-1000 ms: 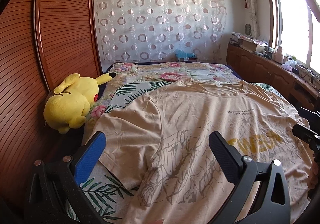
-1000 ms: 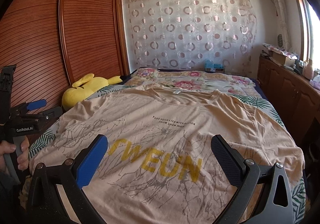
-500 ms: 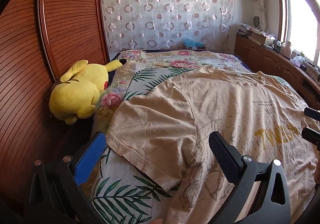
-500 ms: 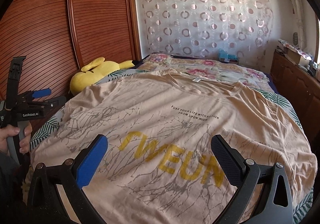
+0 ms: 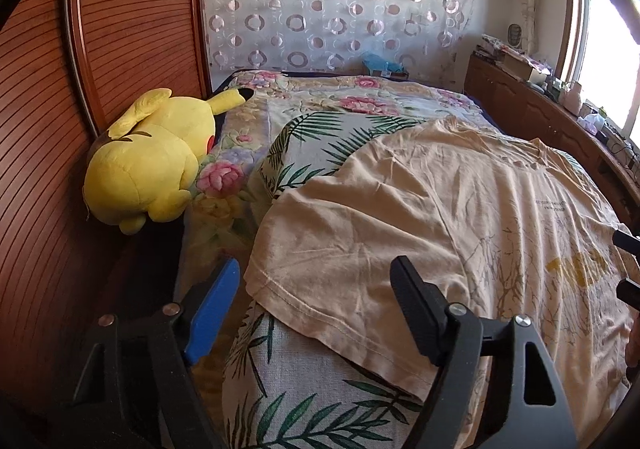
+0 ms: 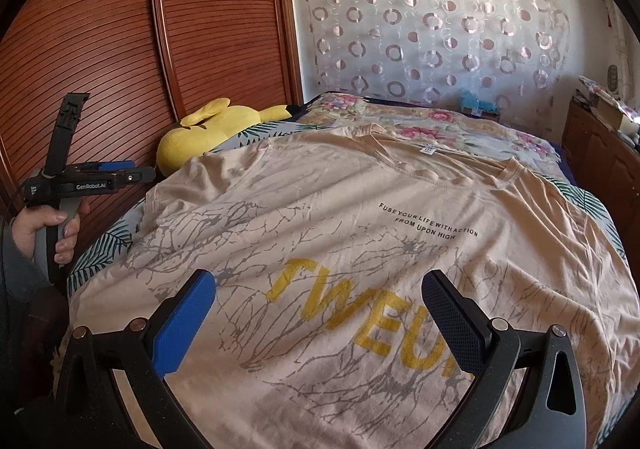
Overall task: Fold small clothes
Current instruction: 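Move the left tool to the T-shirt's side edge and grasp it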
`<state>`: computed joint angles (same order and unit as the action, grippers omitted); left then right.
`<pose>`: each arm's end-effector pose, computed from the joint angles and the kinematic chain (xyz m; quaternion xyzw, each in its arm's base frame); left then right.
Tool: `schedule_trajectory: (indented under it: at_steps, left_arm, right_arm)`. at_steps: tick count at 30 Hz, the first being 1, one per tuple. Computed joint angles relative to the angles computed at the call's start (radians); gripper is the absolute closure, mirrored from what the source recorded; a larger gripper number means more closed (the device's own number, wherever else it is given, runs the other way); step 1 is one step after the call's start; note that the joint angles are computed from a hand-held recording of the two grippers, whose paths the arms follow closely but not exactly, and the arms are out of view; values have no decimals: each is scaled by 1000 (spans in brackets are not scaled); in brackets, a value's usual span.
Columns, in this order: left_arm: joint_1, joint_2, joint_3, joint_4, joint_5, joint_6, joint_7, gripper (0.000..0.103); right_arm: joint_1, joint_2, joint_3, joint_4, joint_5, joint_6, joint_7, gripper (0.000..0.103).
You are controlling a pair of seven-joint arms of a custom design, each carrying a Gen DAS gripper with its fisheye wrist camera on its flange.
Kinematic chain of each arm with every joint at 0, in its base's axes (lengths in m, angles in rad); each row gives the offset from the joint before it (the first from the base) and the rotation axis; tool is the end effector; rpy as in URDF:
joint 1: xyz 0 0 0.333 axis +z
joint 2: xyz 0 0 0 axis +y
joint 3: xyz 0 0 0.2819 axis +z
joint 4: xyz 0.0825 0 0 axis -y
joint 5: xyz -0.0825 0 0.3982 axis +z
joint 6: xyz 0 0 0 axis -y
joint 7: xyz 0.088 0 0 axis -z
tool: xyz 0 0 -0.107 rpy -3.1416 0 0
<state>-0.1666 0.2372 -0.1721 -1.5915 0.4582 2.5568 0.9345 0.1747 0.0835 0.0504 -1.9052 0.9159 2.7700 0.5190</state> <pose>0.6510 -0.2235 0.5455 -0.6614 0.6417 -0.2859 0.2628 0.6259 0.1074 0.4913 -0.7728 0.4384 -0.2060 0.4100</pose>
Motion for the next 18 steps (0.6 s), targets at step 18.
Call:
schedule_trajectory:
  at_steps: [18]
  left_arm:
    - [31, 62, -14, 62, -149, -94, 111, 71]
  right_arm:
    - [-6, 18, 1, 43, -31, -95, 14, 0]
